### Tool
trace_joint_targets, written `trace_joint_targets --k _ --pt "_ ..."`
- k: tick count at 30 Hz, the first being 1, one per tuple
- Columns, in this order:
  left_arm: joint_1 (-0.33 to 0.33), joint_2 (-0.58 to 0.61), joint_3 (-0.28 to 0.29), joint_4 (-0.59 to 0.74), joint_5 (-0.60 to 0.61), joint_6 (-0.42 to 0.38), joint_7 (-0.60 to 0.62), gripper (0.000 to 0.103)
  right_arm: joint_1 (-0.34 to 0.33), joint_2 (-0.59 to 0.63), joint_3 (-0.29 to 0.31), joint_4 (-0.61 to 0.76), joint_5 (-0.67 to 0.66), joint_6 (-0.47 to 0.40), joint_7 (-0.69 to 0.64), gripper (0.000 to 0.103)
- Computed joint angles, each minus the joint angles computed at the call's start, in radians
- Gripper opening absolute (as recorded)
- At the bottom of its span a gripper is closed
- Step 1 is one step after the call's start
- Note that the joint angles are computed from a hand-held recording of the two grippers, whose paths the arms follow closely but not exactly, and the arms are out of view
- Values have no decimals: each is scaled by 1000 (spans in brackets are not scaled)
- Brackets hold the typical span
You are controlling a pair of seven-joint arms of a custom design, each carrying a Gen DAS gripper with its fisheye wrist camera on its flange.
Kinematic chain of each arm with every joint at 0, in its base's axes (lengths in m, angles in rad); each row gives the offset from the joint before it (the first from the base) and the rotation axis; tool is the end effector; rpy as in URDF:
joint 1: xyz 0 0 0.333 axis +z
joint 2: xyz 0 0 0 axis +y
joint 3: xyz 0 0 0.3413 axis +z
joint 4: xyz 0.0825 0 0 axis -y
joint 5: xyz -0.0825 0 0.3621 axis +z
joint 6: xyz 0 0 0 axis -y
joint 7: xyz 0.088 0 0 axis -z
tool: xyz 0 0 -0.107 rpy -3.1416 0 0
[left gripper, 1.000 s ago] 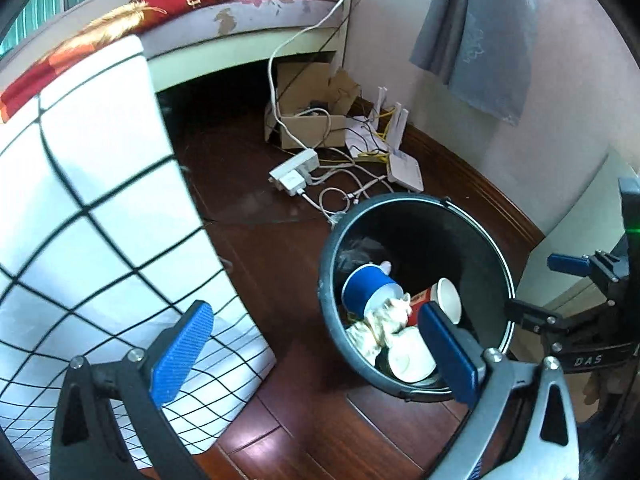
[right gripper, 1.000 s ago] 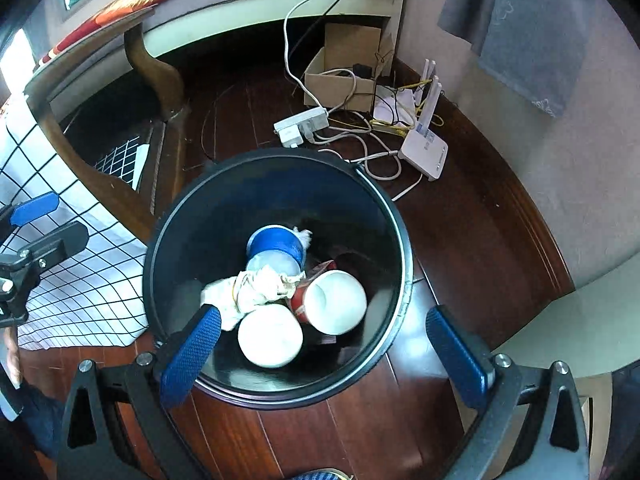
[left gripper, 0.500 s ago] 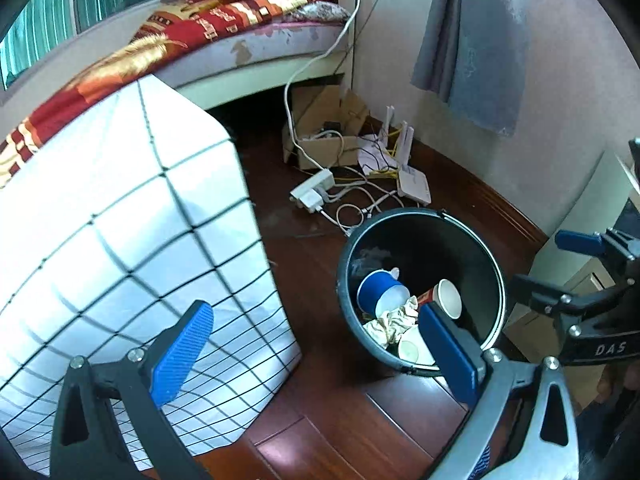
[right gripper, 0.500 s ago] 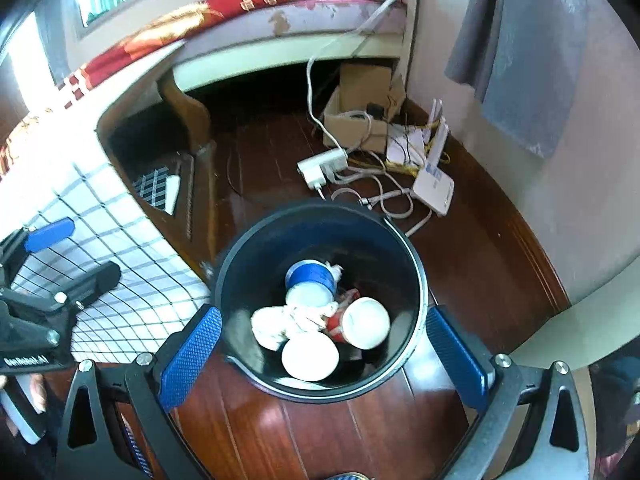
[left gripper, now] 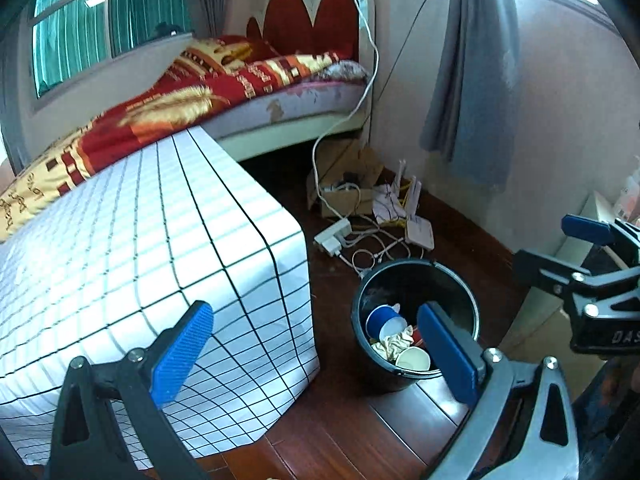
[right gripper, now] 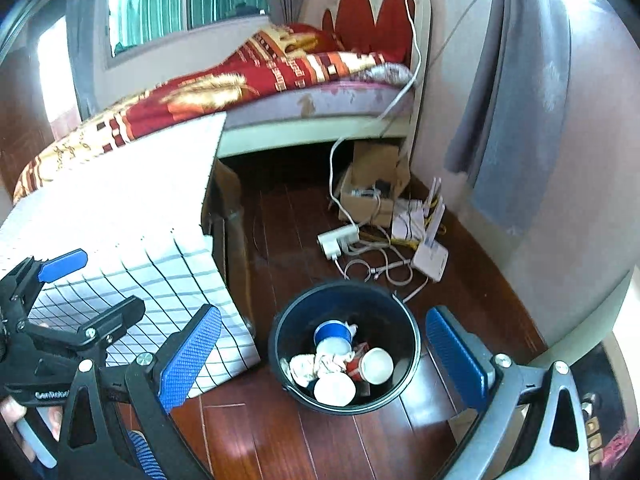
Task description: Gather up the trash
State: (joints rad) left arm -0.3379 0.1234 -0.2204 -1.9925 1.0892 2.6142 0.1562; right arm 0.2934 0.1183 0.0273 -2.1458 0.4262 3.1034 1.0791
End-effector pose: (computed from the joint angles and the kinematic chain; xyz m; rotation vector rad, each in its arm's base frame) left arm 0.4996 -0.3293 0.4845 -1.7322 1.6809 -0.7500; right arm 0.5682 0.1516 0.4824 -1.9849 1.3274 -0.6366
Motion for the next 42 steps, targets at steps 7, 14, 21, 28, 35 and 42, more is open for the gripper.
trace_joint_targets --k 7,14,21,28,35,42 --pt "-10 -122 -34 -54 38 -110 -35 103 3 -127 18 -74 -25 18 46 103" --pt "-3 -235 -85 -119 18 -148 -80 103 -59 -274 89 -182 -81 55 103 103" --pt "-7 -310 -135 -151 45 -215 -128 103 15 -392 44 -272 56 97 9 103" --pt "3 -312 -145 -145 94 -198 -156 103 -34 -420 97 -280 99 110 -6 103" --pt "6 -318 -142 -162 98 -176 -177 103 -92 -412 148 -280 85 105 15 103" --pt "-2 -312 -148 -154 106 -188 -179 103 -93 -415 148 -288 83 112 22 103"
